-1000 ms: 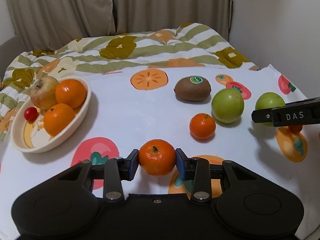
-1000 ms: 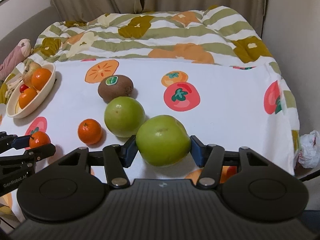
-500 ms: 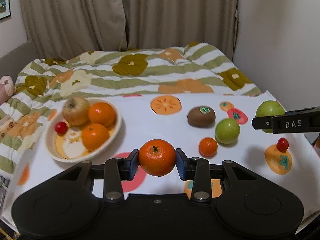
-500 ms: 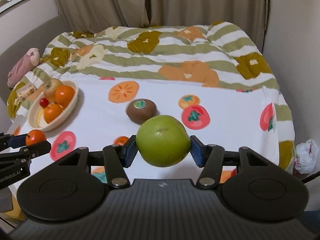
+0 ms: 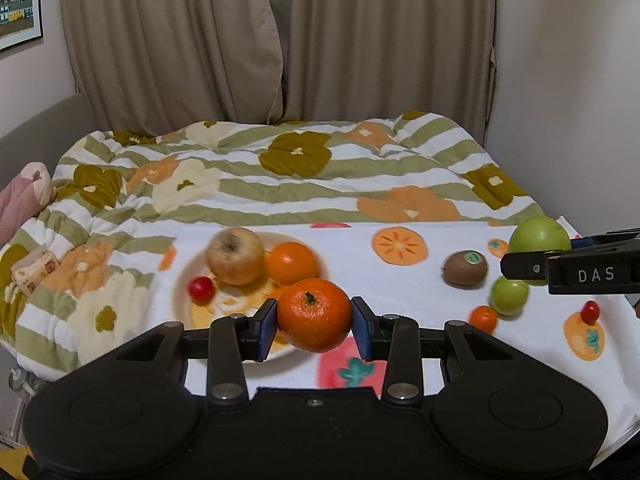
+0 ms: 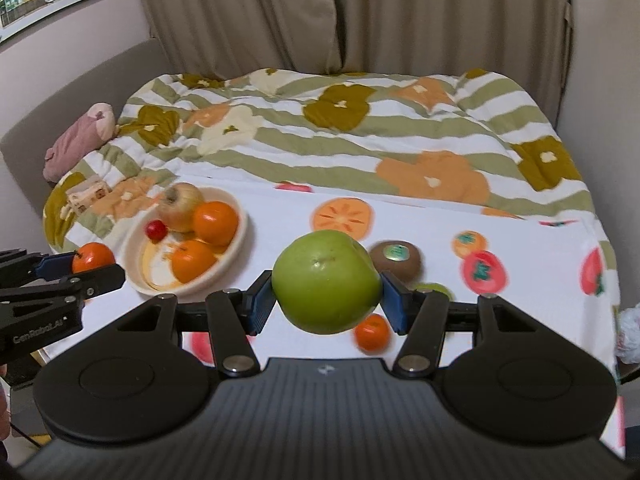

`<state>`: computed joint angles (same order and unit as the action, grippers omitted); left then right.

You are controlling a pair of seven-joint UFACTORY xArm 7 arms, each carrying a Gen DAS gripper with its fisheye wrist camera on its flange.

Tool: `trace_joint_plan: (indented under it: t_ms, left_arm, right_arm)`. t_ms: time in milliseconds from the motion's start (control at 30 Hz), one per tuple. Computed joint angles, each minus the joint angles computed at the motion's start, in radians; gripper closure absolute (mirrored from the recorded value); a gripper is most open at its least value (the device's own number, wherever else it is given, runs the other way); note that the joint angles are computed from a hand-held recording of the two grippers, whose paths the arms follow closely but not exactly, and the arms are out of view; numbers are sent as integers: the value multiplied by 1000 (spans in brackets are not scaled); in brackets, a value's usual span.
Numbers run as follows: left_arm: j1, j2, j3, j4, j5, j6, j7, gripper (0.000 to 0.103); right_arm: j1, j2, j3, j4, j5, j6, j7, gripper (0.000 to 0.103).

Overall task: Organize fruits
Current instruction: 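Carry the orange and green apple into the duck bowl and release both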

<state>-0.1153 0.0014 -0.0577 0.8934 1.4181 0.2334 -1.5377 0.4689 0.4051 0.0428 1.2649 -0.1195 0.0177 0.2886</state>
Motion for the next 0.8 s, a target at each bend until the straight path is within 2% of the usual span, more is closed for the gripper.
trace_joint_plan:
  t_ms: [167, 367, 633, 667, 700, 800]
  left_arm:
    - [60, 5, 48, 7, 43, -89, 55, 60]
    - [132, 52, 99, 38, 76, -211, 144, 60]
    - [182, 205, 188, 143, 129, -384, 231, 60]
    - [191, 231, 189, 175, 187, -403, 188, 60]
    - [236, 255, 148, 205, 250, -407, 144, 60]
    - [278, 329, 121, 262, 261, -433, 180, 60]
  right_arm:
    - [148, 63, -105, 108, -44, 37, 110, 32]
    - [246, 169, -157, 275, -109, 114, 249, 32]
    - [283, 354, -140, 554, -169, 249, 365, 32]
    - [284, 381, -134, 595, -172, 269, 371, 32]
    - [283, 406, -128, 632, -174, 286, 373, 32]
    - [280, 483, -110, 748, -173, 340, 372, 32]
